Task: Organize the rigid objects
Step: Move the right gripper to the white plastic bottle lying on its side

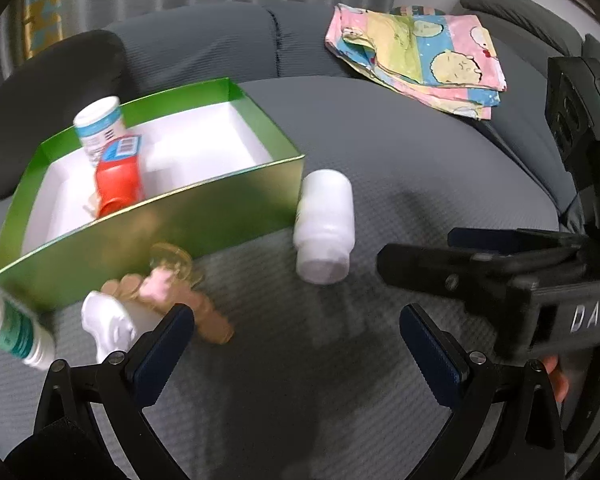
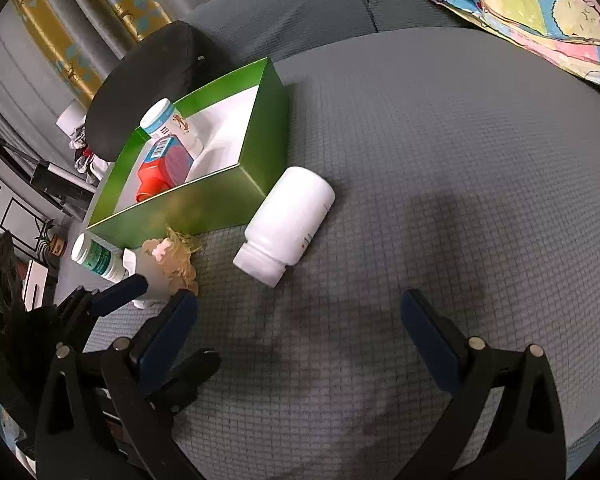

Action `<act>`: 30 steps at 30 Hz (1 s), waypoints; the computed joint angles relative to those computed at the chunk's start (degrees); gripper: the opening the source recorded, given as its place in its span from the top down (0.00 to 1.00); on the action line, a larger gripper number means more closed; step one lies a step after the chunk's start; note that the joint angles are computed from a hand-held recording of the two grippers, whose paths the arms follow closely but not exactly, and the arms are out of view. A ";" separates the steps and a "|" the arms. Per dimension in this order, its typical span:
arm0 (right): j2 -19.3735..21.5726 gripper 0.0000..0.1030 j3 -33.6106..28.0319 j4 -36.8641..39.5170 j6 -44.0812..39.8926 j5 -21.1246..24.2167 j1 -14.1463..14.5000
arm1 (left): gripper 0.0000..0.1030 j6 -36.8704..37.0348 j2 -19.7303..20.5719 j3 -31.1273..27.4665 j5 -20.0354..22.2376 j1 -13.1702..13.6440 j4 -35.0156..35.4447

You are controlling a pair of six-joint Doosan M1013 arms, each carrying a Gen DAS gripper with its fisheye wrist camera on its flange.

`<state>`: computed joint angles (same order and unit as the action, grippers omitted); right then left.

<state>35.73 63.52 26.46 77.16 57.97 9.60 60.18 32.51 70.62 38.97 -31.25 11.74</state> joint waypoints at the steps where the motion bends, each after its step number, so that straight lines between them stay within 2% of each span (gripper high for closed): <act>1: 0.22 0.02 -0.30 -0.05 -0.12 0.14 -0.03 | 0.01 0.33 0.38 -0.54 -0.02 0.02 -0.29; 9: 2.62 0.02 -3.57 -1.23 -0.82 1.53 -0.19 | 0.01 2.36 3.38 -4.55 1.18 0.11 -3.26; 21: 6.20 0.05 -8.33 -1.39 -3.27 4.85 0.04 | 0.01 2.59 5.47 -7.02 1.15 0.41 -4.41; 30: 8.52 0.20 -10.94 4.51 -5.06 8.87 -0.37 | 0.01 4.72 6.32 -8.08 1.00 0.83 -6.68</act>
